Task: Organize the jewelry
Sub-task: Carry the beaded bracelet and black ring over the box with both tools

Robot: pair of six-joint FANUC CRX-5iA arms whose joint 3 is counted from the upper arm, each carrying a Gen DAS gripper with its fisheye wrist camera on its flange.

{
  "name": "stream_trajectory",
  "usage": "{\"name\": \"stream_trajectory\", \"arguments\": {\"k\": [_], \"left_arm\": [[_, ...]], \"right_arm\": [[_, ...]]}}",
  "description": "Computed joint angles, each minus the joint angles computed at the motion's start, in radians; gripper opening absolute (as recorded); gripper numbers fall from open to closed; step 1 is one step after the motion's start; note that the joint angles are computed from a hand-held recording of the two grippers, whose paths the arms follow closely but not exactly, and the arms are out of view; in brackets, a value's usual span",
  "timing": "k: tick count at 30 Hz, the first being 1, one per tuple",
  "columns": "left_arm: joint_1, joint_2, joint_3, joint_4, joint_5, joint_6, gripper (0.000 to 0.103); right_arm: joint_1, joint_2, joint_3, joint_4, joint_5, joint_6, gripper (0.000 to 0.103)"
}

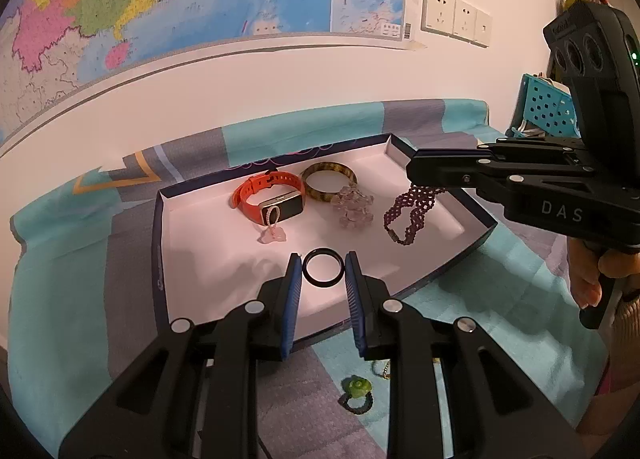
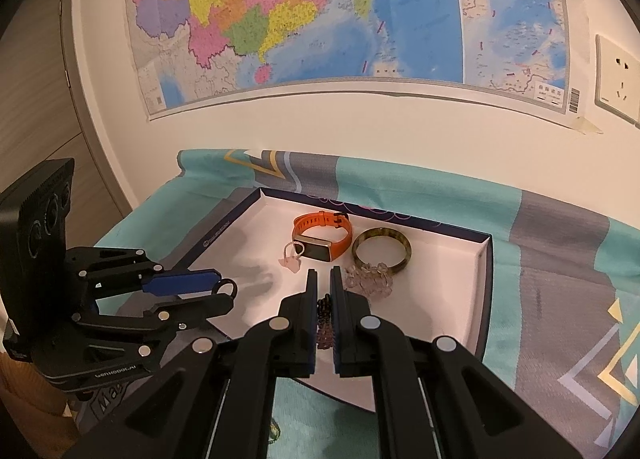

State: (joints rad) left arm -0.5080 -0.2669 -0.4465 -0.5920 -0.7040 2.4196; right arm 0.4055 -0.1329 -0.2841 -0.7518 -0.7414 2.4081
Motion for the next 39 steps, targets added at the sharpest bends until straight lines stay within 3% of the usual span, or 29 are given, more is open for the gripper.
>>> {"name": "stream_trajectory", "arguments": {"k": [16,39], "left_arm": [[0.065,0.026,-0.011,0.062,0.04,-0.047,0.022],[0.116,0.101,0.031,0.071,0.025,-0.052,0.022]], "right_arm": [[0.019,0.046,0.031,0.008,0.004,-0.014,0.005],[0.026,0.125,0.079,0.008,0.005,-0.042,0.005]]}}
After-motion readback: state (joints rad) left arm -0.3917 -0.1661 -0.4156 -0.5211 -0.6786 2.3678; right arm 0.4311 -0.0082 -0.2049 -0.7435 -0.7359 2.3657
